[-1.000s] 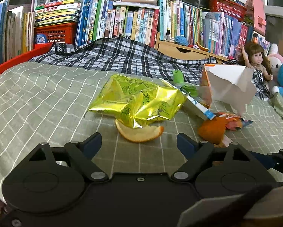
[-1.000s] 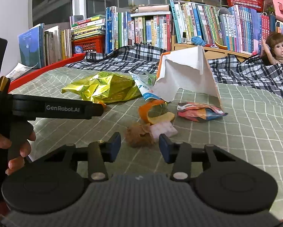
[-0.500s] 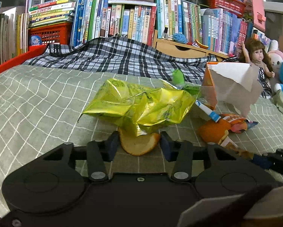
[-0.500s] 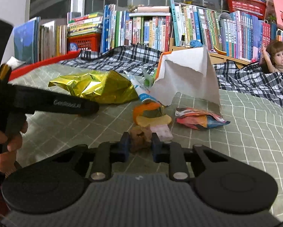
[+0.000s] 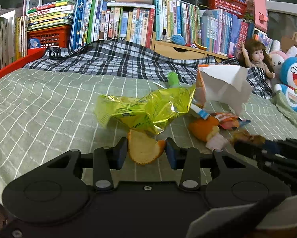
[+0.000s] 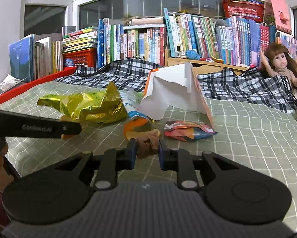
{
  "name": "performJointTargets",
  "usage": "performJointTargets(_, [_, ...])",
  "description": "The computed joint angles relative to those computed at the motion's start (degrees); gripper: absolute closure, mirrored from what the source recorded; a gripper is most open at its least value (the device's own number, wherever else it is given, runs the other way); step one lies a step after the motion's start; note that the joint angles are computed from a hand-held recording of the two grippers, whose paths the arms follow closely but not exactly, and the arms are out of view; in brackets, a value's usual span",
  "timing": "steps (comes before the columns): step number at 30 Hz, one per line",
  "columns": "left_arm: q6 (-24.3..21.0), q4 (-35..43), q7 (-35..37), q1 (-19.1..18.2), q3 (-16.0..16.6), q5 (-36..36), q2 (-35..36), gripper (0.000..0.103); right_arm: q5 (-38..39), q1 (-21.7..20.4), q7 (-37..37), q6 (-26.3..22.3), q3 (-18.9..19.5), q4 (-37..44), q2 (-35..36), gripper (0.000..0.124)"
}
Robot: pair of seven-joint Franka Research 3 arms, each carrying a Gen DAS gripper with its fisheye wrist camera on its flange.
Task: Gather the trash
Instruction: 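Grasp the orange peel with the left tool while the right tool grasps the brown scrap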
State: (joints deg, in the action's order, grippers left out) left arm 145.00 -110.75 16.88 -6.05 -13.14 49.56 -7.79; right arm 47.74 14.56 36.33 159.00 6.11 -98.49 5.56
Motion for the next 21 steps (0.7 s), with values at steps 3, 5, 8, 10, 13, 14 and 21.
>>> performJointTargets(3, [-0.15,-1.13,0.38,-0.37,-0.29,-0.75,-1.15,0.064,0.14,-0.16,-0.2,0.08,-0.23,-1.22,-0.98,0.097])
performJointTargets(5, [0.23,-1.86,1.6,-0.7,-0.26,-2.29,-1.92,0.064,0.29,-0.23,-0.45,0.08,-0.47,-1.97,-1.61,0.097])
performJointTargets(8, [1.26,-3.15,2.74,-0.95,-0.31,-4.92,-3.17,0.064,0.51,-0.34,-0.3,-0.18,-0.95,-2.98,-2.52,0.097])
performJointTargets(10, [2.36,-4.14,4.49,-1.24,-0.16,-7.28,-4.05,0.064,0.52,-0.37,0.03,-0.48,-1.25,-3.58,-3.07,0.097])
performJointTargets(13, [5.19,-5.74,7.52,-1.71,0.48,-12.17,-5.21,0.064,0.26,-0.36,0.52,-0.56,-1.67,-4.4,-3.72,0.097])
performJointTargets(14, [5.8,-6.11,8.04,-1.64,0.43,-13.16,-5.5,0.064,0.29,-0.38,0.67,-0.67,-1.8,-4.59,-3.9,0.097])
performJointTargets(21, [8.82,-6.4,16.52,-2.45,0.69,-19.89,-5.35,0.064,0.45,-0.28,0.81,-0.44,-2.48,-6.36,-5.39,0.097])
